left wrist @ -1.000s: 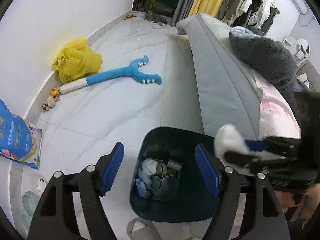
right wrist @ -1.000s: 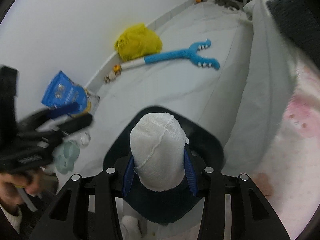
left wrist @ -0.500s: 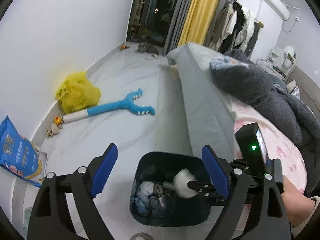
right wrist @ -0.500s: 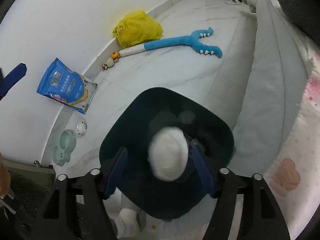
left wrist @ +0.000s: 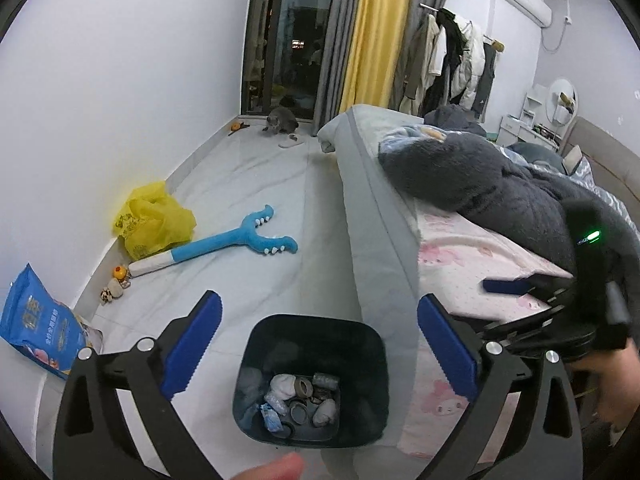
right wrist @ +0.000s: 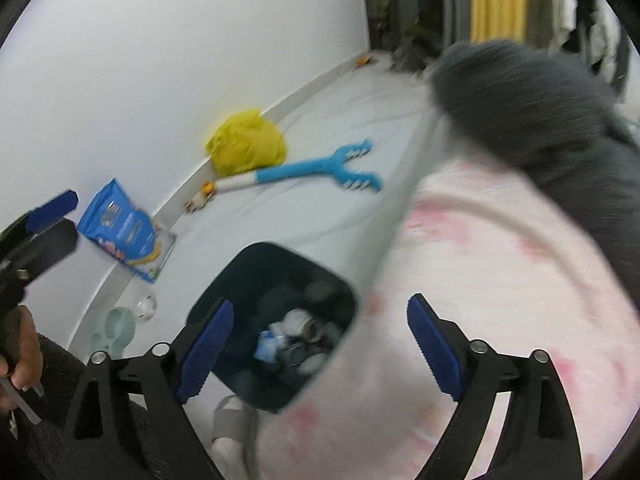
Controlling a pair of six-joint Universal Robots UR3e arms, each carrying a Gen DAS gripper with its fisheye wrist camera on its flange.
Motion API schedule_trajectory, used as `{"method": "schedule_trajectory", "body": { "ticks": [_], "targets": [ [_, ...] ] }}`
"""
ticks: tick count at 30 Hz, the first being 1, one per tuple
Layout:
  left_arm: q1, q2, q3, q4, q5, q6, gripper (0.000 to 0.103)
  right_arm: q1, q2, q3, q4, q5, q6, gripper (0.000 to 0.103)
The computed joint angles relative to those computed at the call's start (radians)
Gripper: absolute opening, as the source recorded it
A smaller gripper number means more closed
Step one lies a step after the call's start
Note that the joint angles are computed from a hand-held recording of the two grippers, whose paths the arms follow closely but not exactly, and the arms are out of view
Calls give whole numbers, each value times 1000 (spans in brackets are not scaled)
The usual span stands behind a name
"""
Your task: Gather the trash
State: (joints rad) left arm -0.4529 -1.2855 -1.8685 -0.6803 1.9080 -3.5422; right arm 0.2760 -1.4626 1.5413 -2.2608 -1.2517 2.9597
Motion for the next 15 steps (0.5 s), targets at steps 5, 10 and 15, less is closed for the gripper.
{"method": "schedule_trajectory", "body": {
  "ticks": [5, 10, 15],
  "targets": [
    [-113, -76, 61, 7, 104, -61, 100, -158, -268, 199, 6, 36, -74, 98],
    [-220, -143, 118, 1, 200, -103, 100, -403, -552, 345, 124, 174, -219, 99],
    [-312, -206, 158, -14, 276, -133, 100, -766, -831, 406, 454, 394, -492, 100]
  ]
}}
